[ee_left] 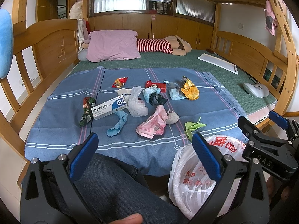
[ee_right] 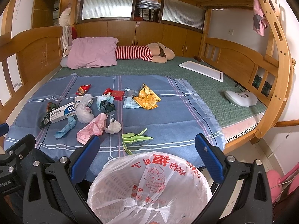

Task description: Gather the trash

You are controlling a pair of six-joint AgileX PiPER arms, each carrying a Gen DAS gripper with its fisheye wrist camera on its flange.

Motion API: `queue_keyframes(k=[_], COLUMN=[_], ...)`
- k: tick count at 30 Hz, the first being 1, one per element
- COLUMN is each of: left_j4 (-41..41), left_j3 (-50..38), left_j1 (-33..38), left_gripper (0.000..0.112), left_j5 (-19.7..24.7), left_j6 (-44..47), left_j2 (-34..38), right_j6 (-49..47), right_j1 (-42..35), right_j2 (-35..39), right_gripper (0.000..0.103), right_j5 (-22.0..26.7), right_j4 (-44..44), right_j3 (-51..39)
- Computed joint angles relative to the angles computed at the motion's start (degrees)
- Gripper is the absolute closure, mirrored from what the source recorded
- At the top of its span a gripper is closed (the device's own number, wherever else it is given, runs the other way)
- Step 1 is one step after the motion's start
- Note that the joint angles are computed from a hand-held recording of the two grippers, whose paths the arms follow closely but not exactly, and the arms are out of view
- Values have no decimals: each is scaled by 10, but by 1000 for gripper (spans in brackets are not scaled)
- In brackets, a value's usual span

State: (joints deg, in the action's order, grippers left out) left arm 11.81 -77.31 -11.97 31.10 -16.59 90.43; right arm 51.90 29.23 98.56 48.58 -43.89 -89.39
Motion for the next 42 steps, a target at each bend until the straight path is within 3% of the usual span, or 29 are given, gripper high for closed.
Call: queue_keyframes(k=[35,42], left_j4=[-14,-53], left_j3=[-7,-26], left_j1=[7,42], left_gripper=[13,13], left_j5=[6,4], left_j6=[18,38], left_j2=[5,31], right_j6=[-11,5], right_j1=[-8,-19], right_j2=[3,9], right_gripper=[3,3], right_j5=[6,12], right_j4=[7,-15], right_j3=[-10,-20])
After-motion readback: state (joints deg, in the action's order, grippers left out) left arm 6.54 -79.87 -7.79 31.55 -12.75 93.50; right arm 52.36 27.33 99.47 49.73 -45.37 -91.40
